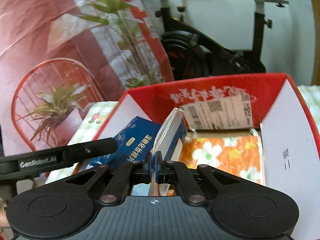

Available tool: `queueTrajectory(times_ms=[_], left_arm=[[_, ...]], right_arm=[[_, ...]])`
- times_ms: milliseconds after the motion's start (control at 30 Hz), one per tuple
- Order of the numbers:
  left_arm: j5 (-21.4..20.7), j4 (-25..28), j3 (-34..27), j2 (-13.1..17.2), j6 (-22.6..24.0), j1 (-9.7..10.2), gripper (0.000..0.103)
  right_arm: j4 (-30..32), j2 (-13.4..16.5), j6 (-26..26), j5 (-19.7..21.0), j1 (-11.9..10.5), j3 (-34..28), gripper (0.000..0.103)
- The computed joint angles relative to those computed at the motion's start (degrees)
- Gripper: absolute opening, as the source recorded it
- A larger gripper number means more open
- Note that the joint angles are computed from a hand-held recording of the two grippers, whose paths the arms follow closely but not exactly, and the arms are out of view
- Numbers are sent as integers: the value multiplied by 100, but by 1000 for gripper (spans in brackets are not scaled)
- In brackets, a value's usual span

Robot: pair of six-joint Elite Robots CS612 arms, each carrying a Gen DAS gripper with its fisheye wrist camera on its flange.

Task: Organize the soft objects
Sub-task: 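Open the right gripper to release the blue bag into the box, then lower the right gripper onto the black eye mask strap and close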

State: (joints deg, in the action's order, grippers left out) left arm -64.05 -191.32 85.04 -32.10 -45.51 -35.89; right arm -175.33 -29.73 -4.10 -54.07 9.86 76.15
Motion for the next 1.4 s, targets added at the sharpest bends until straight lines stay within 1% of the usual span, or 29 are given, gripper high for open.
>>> queueTrajectory(times_ms=[67,200,233,267,333,400,467,500,533,600,667,800,833,933,1033,1100,1167,1267,1400], left_arm=[[13,69,-6,-11,70,-11,43],[47,144,-17,-25,171,-27,43],[54,153,-23,-24,166,-36,43],[67,158,-22,-27,169,-41,43],[95,195,-23,-39,221,-54,43],[148,258,-21,-57,291,-76,44],[210,309,-8,-81,356,-102,45],[238,329,4,-96,382,-115,45],[258,347,17,-110,398,-127,45],[284,363,69,-155,438,-155,45],[338,330,144,-203,492,-199,46],[513,129,352,-299,596,-338,46],[549,52,423,-326,581,-376,46],[613,-82,632,-405,421,-487,46],[625,-146,774,-443,318,-574,46],[595,-194,859,-451,202,-629,46],[577,-175,923,-449,57,-683,47],[521,-105,1015,-455,-113,-756,47],[280,-108,1120,-464,-281,-830,47]], right_arm=[[106,-3,-120,-112,7,-8,3],[210,-4,-97,-214,-10,-6,4],[221,-6,-79,-251,-15,1,4],[242,-17,-85,-303,-16,-1,7],[145,-51,-162,-620,7,52,18],[-77,-102,-487,-1105,61,147,45],[-360,-139,-694,-1424,84,252,57],[-479,-165,-769,-1517,81,310,59],[-562,-185,-814,-1553,72,356,60],[-753,-238,-879,-1513,30,478,60],[-1020,-302,-927,-1345,-31,651,60],[-1654,-416,-942,-845,-185,1004,60],[-1855,-446,-923,-668,-236,1124,60],[-2343,-544,-881,-325,-366,1452,60],[-2793,-618,-796,-89,-466,1755,60],[-3002,-660,-787,3,-524,1955,62],[-3105,-699,-814,21,-564,2136,66],[-3133,-743,-855,-27,-615,2383,77],[-2880,-842,-1038,70,-710,2674,77]])
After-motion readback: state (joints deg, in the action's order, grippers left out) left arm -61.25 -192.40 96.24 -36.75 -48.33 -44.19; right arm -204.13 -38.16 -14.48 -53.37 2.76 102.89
